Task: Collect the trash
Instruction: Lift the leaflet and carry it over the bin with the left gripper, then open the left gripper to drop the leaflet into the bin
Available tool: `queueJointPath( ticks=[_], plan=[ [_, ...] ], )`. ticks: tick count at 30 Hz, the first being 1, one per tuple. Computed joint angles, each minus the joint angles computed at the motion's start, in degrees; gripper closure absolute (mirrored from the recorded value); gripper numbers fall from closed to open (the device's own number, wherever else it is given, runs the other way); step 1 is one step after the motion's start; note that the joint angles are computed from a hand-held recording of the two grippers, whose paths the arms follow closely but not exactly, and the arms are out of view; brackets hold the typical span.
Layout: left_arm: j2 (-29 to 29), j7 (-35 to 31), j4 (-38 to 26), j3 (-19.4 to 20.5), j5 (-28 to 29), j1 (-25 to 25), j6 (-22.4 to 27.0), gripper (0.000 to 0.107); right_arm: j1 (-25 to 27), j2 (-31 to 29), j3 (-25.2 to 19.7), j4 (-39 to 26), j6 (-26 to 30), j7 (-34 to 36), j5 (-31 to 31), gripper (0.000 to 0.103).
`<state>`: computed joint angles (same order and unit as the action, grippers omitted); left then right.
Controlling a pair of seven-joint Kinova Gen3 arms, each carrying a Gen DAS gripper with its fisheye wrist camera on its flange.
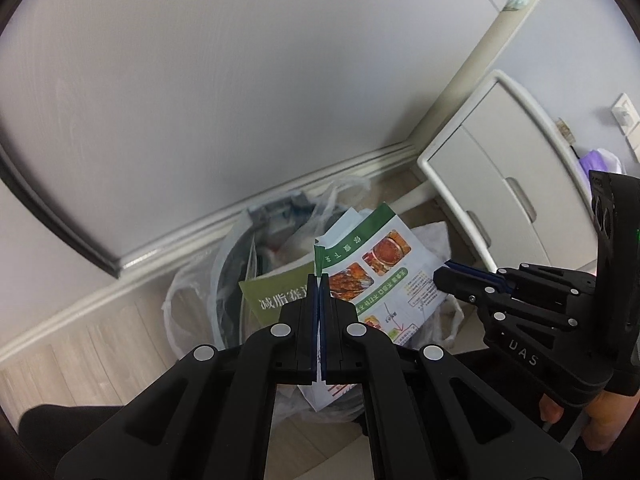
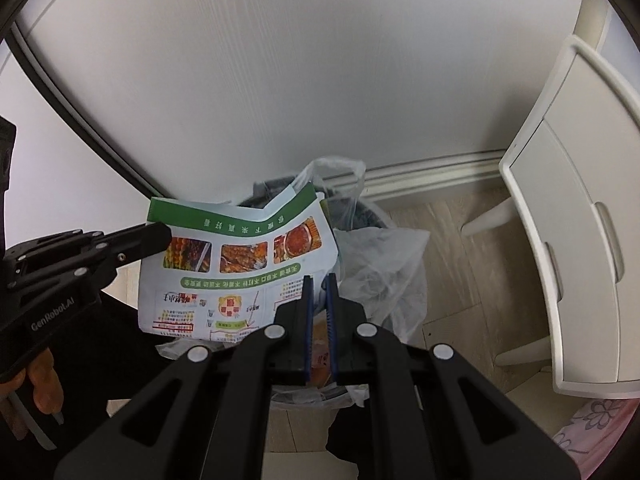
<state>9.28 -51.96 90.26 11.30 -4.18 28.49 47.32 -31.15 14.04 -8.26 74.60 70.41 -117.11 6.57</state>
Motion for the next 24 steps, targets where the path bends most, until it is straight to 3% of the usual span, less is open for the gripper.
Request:
queueJointPath(
  ticks=[24],
  plan=[
    [7.6,-8.0,2.5,-0.7,7.9,-2.5,-1.1,0.107,-1.0,6.1,0.9,1.7,0.6,-0.9,-0.3,0.095]
  ],
)
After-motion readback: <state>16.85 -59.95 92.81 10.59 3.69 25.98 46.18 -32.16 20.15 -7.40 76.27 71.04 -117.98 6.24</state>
